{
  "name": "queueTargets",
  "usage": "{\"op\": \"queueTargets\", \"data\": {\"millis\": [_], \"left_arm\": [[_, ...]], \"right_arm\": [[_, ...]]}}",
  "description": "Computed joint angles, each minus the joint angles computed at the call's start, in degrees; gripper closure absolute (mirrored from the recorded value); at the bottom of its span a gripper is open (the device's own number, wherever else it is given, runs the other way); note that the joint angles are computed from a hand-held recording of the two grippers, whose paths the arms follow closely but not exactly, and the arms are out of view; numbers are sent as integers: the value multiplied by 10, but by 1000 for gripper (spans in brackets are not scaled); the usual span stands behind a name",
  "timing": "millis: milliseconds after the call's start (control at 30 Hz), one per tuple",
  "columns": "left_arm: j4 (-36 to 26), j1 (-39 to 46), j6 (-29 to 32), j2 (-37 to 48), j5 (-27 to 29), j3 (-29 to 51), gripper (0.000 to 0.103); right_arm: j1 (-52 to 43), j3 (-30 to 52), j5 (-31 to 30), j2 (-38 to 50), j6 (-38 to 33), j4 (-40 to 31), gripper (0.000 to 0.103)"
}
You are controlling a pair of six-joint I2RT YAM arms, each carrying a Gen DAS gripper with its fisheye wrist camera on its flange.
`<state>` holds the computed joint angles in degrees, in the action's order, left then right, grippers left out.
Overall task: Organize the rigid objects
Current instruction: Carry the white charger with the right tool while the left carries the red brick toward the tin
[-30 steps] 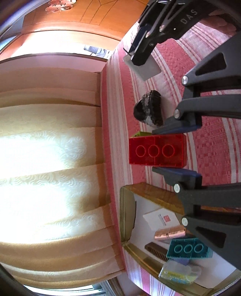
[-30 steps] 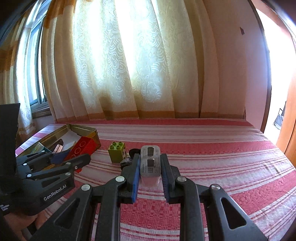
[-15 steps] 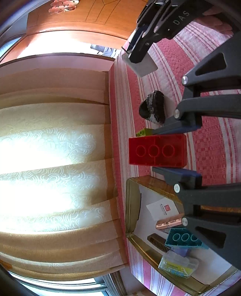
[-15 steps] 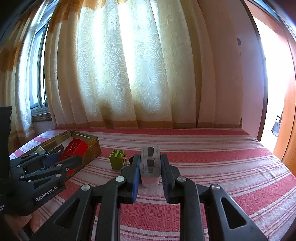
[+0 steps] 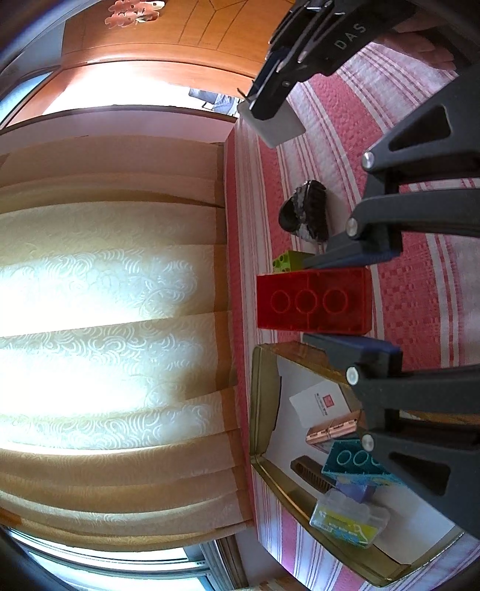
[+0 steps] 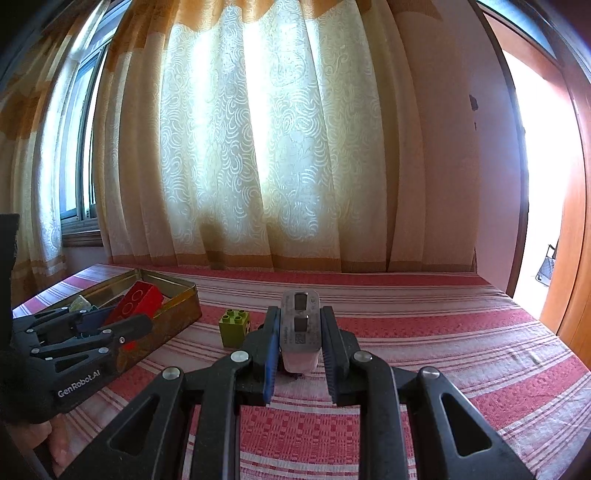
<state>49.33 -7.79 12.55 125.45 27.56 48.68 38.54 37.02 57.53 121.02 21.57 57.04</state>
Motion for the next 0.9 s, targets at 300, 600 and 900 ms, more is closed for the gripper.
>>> {"op": "queueTargets", "data": {"millis": [300,600,900], "left_arm": [[29,13,-5,-5,7,-19,73],[36,32,-14,-6,20,-22,73],[73,49,-15,-7,26,-41,73]], "right_arm": [[11,10,-1,10,-7,9,80],[25,36,-10,27,-22,9,80],[33,57,-22,41,-36,14,80]]}}
